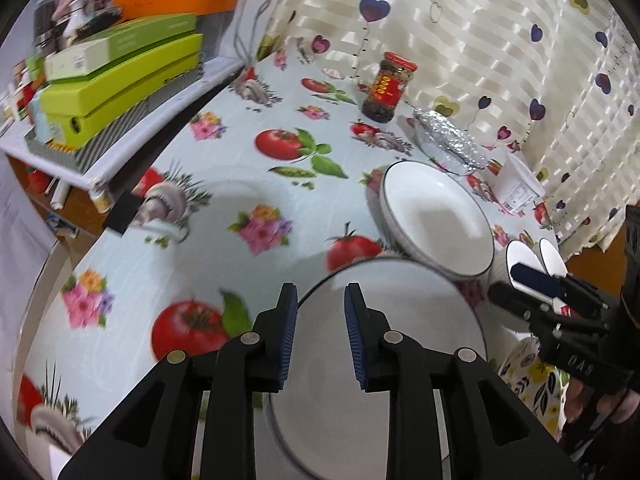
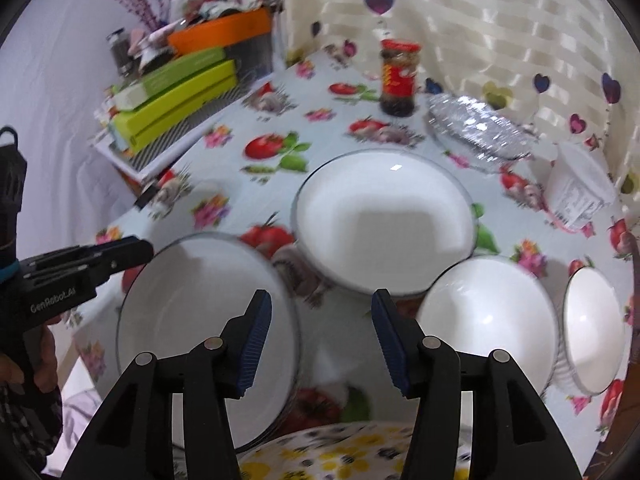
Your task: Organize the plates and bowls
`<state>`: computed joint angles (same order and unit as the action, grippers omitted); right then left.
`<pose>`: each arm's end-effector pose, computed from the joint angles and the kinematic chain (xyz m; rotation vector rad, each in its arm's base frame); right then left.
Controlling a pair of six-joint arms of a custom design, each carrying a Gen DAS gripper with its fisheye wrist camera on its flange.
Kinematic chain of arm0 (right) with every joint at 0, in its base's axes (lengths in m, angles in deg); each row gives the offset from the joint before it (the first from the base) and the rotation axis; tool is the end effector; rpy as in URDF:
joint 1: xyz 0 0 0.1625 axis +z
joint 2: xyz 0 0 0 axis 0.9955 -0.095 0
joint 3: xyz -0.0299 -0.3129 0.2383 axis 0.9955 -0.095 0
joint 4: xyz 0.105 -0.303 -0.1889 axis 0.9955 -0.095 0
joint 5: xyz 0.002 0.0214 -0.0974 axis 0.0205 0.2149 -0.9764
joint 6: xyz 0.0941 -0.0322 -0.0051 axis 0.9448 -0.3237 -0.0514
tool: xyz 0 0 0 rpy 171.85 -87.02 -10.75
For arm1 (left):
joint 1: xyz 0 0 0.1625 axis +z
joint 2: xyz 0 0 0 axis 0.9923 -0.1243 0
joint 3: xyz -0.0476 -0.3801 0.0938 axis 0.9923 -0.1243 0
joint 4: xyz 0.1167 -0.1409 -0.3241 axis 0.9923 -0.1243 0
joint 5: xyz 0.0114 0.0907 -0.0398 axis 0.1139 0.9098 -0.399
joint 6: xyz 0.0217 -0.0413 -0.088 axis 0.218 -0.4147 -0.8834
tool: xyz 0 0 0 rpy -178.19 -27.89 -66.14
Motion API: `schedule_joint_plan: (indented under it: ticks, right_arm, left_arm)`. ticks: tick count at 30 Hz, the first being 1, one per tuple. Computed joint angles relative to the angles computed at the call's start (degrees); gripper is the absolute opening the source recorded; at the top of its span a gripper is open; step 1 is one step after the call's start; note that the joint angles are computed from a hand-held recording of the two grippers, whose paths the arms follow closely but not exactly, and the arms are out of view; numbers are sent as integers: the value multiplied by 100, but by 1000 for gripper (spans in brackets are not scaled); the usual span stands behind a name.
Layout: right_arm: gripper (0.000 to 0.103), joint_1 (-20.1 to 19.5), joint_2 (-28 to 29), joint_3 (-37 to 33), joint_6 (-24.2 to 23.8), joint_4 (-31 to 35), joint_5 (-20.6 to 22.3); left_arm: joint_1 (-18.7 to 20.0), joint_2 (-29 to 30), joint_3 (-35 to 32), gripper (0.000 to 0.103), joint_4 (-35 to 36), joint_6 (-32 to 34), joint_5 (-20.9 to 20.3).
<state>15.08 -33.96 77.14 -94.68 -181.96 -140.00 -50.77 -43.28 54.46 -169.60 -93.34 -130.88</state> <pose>0.1300 -0.3217 0.1928 0.3043 -2.3746 0.7273 -0.2194 -0.3600 0.0716 0.5993 2.6171 -0.6023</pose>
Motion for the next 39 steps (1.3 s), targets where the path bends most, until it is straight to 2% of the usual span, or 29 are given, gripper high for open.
schedule_joint_plan:
  ticks: [9, 13, 16, 20, 29, 31, 39]
  right_arm:
    - [54, -552, -436, -621, -153, 465, -79]
    - [54, -838, -449, -990, -174, 665, -219]
    - [53, -1078, -426, -1291, -143, 912, -190]
    - [52, -1364, -379, -1615, -20, 1368, -128]
    - [33, -1718, -207, -1939, 24, 1999, -43]
    - [26, -1749, -156, -1976, 11, 2045, -98]
    - [11, -1828, -208, -1957, 8, 2179, 161]
  left_arm:
    - [415, 621, -1006, 25, 263, 766, -242]
    - [619, 962, -1546, 25, 520, 1102, -454]
    - [787, 1186, -1964, 25, 742, 1264, -682]
    - [894, 1463, -2419, 25, 1055, 1448, -763]
    - [1126, 1975, -3132, 25, 1596, 1677, -1146]
    - [1112, 2040, -3164, 25, 1613, 1767, -1150]
    - [1091, 2142, -3271, 25, 1777, 1786, -1046]
